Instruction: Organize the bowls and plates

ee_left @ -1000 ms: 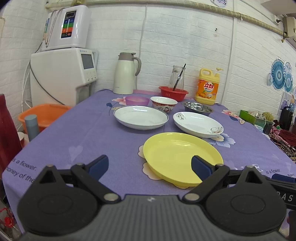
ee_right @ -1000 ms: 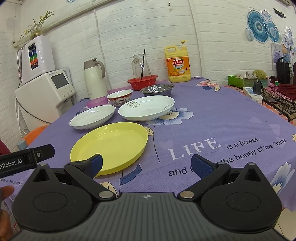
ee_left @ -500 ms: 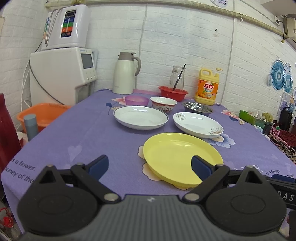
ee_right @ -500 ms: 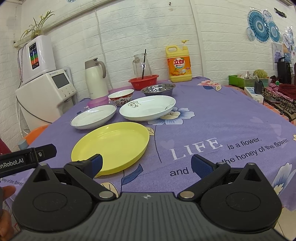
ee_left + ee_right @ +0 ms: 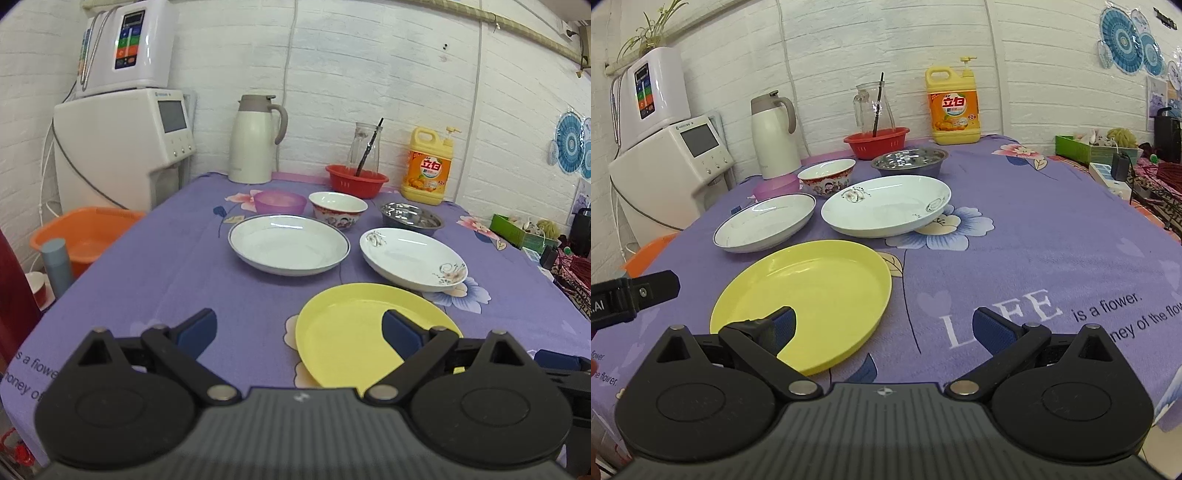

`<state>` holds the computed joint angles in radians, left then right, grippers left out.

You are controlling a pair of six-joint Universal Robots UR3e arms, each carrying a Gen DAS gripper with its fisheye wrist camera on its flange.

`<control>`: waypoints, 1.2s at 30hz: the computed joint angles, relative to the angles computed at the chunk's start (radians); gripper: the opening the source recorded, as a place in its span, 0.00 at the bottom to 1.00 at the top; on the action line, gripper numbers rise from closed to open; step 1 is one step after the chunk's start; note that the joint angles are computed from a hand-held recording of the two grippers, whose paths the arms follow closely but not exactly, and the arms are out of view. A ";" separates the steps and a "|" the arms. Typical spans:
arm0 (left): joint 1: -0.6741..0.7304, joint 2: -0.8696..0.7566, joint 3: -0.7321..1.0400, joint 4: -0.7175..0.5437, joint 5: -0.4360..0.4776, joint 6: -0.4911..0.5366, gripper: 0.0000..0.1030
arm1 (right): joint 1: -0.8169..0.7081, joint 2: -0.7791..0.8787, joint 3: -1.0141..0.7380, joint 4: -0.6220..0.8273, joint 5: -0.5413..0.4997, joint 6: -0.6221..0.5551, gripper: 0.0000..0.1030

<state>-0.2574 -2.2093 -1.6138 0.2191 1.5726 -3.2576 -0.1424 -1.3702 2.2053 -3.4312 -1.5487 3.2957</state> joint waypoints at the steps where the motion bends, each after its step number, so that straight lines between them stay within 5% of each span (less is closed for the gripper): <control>1: 0.000 -0.013 0.034 -0.029 0.002 0.003 0.92 | 0.000 0.008 -0.020 0.017 0.001 -0.008 1.00; 13: 0.037 -0.183 0.424 -0.430 -0.098 0.062 0.92 | -0.030 0.147 -0.276 0.266 0.064 -0.086 1.00; 19: 0.058 -0.232 0.506 -0.534 -0.207 0.146 0.92 | -0.035 0.199 -0.331 0.339 0.087 -0.136 1.00; 24: 0.052 -0.265 0.545 -0.565 -0.189 0.177 0.91 | -0.031 0.213 -0.304 0.271 0.080 -0.204 1.00; 30: 0.060 -0.298 0.597 -0.612 -0.205 0.178 0.89 | -0.023 0.200 -0.355 0.361 0.070 -0.184 1.00; 35: 0.052 -0.311 0.600 -0.590 -0.221 0.209 0.45 | -0.026 0.217 -0.311 0.243 0.085 -0.187 1.00; 36: 0.044 -0.313 0.605 -0.589 -0.209 0.203 0.45 | -0.024 0.221 -0.310 0.230 0.086 -0.186 1.00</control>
<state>-0.2131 -2.5228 -1.0087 -0.3701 1.3640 -3.0545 -0.1659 -1.1488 1.8949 -3.2009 -1.4625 3.1097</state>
